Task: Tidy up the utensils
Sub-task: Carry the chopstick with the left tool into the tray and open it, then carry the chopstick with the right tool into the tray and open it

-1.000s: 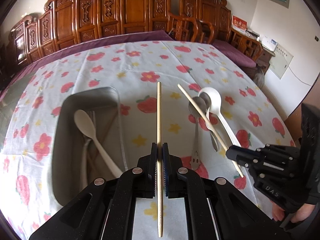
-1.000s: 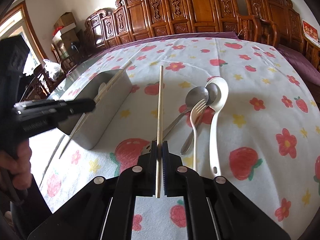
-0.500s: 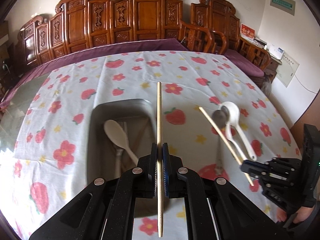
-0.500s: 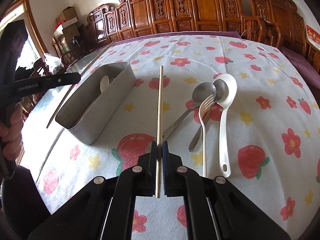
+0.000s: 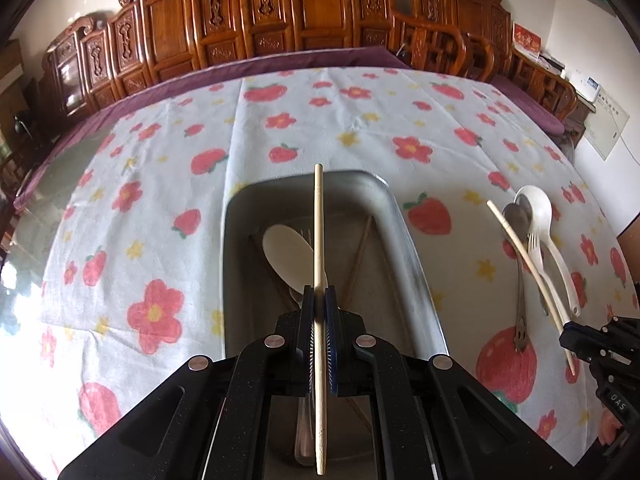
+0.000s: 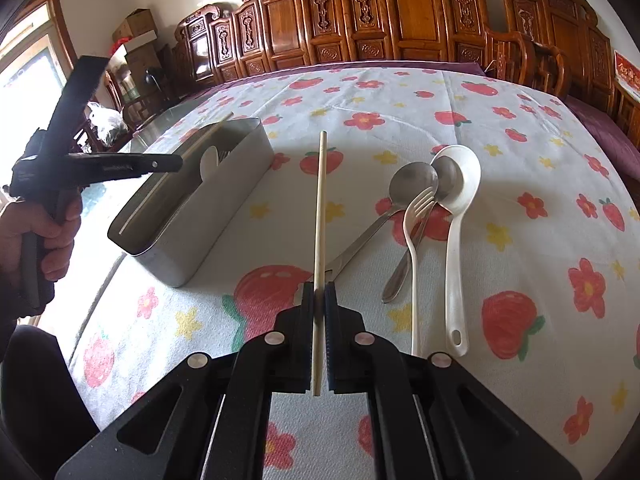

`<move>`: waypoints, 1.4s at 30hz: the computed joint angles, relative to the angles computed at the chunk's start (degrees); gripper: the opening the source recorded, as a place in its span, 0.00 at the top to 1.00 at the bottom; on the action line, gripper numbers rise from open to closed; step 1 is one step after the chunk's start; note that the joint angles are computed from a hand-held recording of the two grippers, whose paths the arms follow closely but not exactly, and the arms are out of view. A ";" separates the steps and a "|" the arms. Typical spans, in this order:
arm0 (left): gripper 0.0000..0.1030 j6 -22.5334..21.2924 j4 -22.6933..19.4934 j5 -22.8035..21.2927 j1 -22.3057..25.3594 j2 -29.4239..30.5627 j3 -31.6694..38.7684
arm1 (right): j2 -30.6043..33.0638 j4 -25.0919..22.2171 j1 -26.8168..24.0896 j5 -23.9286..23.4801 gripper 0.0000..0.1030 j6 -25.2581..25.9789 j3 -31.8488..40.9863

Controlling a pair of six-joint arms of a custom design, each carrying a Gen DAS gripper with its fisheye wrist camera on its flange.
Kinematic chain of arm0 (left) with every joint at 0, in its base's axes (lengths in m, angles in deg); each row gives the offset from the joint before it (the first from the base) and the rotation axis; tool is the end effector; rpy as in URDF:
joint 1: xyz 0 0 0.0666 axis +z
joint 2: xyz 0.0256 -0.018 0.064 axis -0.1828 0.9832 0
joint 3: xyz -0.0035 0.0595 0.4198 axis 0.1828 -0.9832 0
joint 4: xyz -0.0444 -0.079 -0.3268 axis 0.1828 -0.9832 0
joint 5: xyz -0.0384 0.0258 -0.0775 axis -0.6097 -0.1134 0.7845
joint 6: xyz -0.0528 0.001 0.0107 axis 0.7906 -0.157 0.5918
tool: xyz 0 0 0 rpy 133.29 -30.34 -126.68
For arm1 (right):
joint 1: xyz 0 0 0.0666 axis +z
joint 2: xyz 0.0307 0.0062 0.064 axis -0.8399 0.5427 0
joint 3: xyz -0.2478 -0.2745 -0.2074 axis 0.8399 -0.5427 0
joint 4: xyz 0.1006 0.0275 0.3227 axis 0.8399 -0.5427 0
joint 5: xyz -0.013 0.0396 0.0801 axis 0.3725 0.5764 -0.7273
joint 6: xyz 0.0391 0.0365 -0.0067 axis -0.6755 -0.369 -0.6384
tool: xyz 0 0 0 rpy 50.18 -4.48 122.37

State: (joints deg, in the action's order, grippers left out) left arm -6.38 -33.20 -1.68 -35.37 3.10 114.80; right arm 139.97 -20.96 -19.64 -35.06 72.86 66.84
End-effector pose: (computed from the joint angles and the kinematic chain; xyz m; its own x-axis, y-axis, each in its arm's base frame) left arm 0.3909 -0.1686 0.5202 -0.8279 -0.1613 -0.5371 -0.1991 0.9799 0.0126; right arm 0.4458 0.3520 0.4592 -0.6608 -0.4244 -0.6191 -0.6662 0.7115 0.2233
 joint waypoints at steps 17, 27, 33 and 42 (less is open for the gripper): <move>0.73 6.18 4.58 -1.38 -2.92 -6.45 -5.95 | -0.91 -0.11 1.42 1.11 0.94 0.69 -0.71; 0.71 7.11 4.75 -7.52 -5.32 -12.39 -8.70 | -1.21 -1.28 4.54 3.47 0.94 1.27 2.01; 0.50 9.16 4.86 -9.13 -4.23 -15.84 -11.55 | 0.10 -3.46 6.56 3.64 0.94 1.26 6.19; 0.31 9.29 5.56 -9.07 -1.86 -19.30 -14.94 | 5.20 -9.30 9.20 3.33 0.94 1.62 16.87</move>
